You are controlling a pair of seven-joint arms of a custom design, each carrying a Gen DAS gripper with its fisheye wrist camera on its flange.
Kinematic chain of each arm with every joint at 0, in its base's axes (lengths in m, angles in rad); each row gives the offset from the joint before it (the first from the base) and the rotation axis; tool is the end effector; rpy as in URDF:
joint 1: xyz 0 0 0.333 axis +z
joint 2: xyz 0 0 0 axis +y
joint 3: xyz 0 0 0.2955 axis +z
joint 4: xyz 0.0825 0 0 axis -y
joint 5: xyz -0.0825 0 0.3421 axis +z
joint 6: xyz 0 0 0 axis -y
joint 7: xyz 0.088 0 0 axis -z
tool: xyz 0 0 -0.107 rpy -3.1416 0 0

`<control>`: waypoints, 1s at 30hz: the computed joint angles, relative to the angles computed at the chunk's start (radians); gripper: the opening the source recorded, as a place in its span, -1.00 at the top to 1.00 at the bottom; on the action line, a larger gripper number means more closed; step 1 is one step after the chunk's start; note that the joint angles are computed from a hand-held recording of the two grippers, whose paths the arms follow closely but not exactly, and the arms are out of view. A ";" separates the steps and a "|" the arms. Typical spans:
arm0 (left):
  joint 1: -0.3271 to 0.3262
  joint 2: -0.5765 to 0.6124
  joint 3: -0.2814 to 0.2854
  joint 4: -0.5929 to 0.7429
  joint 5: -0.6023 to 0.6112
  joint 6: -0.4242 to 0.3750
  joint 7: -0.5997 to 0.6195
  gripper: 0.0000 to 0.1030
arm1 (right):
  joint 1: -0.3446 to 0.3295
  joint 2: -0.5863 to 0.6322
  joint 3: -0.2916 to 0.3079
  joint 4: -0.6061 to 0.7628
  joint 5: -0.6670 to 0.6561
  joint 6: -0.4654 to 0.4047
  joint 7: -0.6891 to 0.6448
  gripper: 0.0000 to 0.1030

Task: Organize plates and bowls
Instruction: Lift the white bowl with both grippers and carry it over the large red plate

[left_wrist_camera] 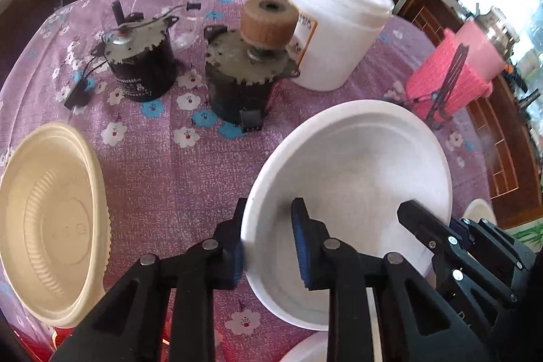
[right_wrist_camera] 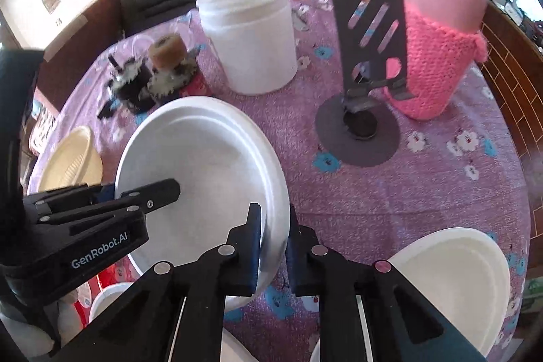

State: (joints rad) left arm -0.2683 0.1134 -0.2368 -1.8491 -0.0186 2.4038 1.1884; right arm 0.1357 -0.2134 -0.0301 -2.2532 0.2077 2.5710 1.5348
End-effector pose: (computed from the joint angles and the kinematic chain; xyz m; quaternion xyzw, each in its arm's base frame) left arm 0.5170 -0.2798 0.5055 -0.6527 0.7246 -0.2144 0.0546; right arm 0.4881 0.0476 0.5102 -0.6789 0.6817 -0.1193 0.2453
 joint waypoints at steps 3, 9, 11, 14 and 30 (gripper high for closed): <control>-0.002 -0.030 -0.001 -0.032 0.007 0.052 -0.001 0.54 | -0.003 -0.041 0.003 -0.034 -0.003 0.068 0.010 0.78; -0.002 -0.112 -0.002 -0.077 0.017 0.102 -0.016 0.54 | 0.016 -0.113 -0.012 -0.070 0.029 0.153 0.013 0.80; 0.003 -0.150 0.001 -0.097 -0.001 0.112 -0.004 0.54 | 0.026 -0.136 -0.016 -0.073 0.045 0.165 0.014 0.81; 0.010 -0.195 0.008 -0.123 -0.029 0.127 0.009 0.54 | 0.049 -0.171 -0.024 -0.073 0.070 0.161 0.010 0.81; 0.084 -0.798 0.149 -0.576 -0.145 0.056 0.099 0.54 | 0.227 -0.324 0.105 -0.131 0.076 0.129 0.119 0.80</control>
State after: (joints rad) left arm -0.1841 -0.6843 -0.0876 -2.4247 -0.1631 2.4601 1.2872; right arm 0.3630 -0.5375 0.0748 -2.3845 0.2837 2.6999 1.6540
